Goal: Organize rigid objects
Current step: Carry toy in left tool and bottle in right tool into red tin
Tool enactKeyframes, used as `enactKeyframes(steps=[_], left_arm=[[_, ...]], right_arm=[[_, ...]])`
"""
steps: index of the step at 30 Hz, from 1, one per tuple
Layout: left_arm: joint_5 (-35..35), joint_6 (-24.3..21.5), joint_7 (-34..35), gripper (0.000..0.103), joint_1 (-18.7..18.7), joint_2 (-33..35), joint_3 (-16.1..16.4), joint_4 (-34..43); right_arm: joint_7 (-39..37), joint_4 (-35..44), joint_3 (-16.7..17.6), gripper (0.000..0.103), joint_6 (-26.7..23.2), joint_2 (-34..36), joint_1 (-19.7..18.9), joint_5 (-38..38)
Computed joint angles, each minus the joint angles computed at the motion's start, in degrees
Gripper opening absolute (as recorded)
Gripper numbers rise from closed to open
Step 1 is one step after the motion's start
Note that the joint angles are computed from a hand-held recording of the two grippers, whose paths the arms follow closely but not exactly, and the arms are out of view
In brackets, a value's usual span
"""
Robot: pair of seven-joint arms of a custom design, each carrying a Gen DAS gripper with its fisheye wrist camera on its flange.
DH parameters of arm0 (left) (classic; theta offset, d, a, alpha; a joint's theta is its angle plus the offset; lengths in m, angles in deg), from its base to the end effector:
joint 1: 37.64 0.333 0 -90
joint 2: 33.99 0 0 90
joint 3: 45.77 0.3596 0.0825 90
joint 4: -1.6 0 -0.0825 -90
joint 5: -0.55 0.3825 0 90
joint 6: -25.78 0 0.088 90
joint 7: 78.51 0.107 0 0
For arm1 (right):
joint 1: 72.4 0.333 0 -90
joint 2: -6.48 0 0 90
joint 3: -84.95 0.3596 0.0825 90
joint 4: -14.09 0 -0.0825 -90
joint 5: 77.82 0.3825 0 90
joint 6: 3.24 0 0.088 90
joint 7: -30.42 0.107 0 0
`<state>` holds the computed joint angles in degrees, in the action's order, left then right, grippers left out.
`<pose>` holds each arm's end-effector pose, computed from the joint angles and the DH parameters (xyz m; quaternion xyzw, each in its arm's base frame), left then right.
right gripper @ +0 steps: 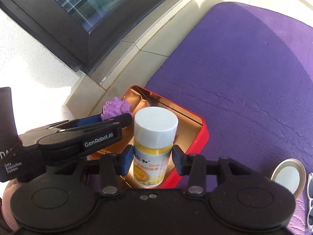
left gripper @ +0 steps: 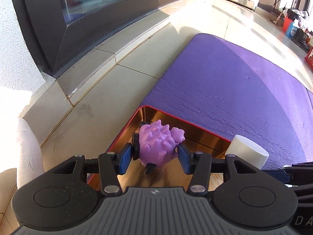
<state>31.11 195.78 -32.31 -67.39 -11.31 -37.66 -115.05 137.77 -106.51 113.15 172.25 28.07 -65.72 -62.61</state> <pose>0.5879 -0.2787 0.3437 -0.6282 0.7236 -0.2160 0.1873 0.5485 0.3267 0.3647 -0.6569 0.6826 0.0262 0.3193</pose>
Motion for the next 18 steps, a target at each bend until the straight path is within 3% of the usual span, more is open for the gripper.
enactKeyframes(steps=[6,9,11,13,14,18], left_arm=[[-5.2,-1.2,5.9,0.05,3.4,4.4,-3.4,3.3],[-7.8,-0.4,8.2,0.05,3.2,6.0,-3.3,4.4],[-9.2,-0.7,9.8,0.05,2.6,7.2,-3.0,5.6],[-10.4,-1.4,11.5,0.05,2.3,8.3,-2.9,6.8],[-10.9,-1.5,12.1,0.05,2.0,8.6,-2.7,7.1],[-12.8,-1.5,13.4,0.05,1.2,10.2,-1.9,8.3]], right_arm=[[1.6,3.9,-3.9,0.041,-4.1,4.0,3.1,-2.3],[0.7,5.3,-4.1,0.041,-4.4,5.5,3.4,-3.0],[1.5,6.8,-6.7,0.04,-6.4,6.0,5.7,-5.0],[2.6,7.9,-9.8,0.031,-7.5,6.3,8.4,-7.4],[2.9,8.0,-10.1,0.026,-7.4,6.5,8.7,-7.7],[3.4,7.6,-9.9,0.029,-6.2,6.5,8.1,-7.9]])
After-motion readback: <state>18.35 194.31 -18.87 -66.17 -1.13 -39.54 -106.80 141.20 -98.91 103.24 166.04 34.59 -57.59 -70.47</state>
